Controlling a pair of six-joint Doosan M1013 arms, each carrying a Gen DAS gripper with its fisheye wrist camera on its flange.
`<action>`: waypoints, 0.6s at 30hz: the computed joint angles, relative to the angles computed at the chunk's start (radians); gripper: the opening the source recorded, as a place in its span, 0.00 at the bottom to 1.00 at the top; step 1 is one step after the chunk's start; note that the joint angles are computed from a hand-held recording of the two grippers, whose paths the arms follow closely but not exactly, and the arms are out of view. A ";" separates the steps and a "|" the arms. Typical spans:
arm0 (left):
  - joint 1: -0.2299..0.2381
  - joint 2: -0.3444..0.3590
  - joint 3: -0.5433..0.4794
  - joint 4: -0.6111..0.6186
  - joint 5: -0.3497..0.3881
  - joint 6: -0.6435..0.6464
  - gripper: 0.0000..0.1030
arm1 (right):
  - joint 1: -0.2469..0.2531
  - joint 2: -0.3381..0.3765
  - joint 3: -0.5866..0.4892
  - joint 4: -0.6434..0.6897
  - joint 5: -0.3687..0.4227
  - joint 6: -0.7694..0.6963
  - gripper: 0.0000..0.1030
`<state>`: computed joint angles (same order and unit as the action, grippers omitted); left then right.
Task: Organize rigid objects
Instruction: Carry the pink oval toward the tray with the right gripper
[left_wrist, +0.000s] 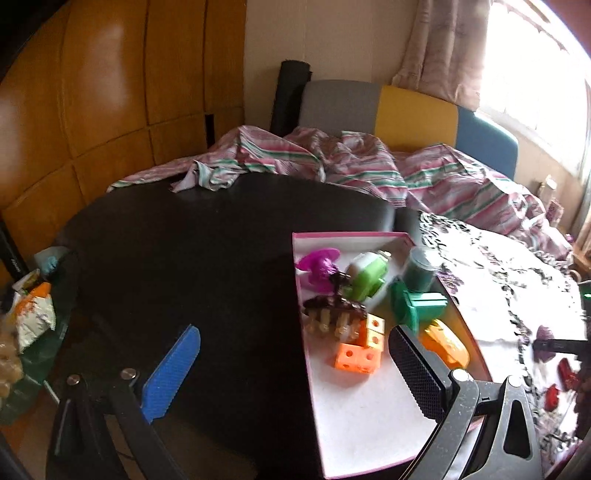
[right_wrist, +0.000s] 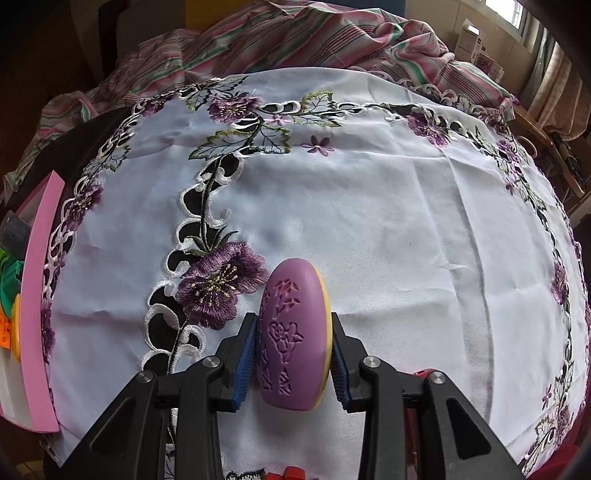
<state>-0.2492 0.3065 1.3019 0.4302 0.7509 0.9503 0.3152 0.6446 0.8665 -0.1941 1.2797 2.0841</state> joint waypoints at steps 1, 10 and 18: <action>-0.001 0.001 -0.003 0.013 0.007 -0.010 1.00 | 0.001 0.001 -0.001 -0.003 0.001 0.001 0.35; 0.008 0.002 -0.003 0.026 0.020 -0.035 1.00 | 0.014 -0.014 -0.005 0.014 -0.065 -0.005 0.34; 0.018 0.005 0.000 0.003 0.043 -0.026 1.00 | 0.046 -0.019 -0.028 0.041 -0.117 -0.032 0.34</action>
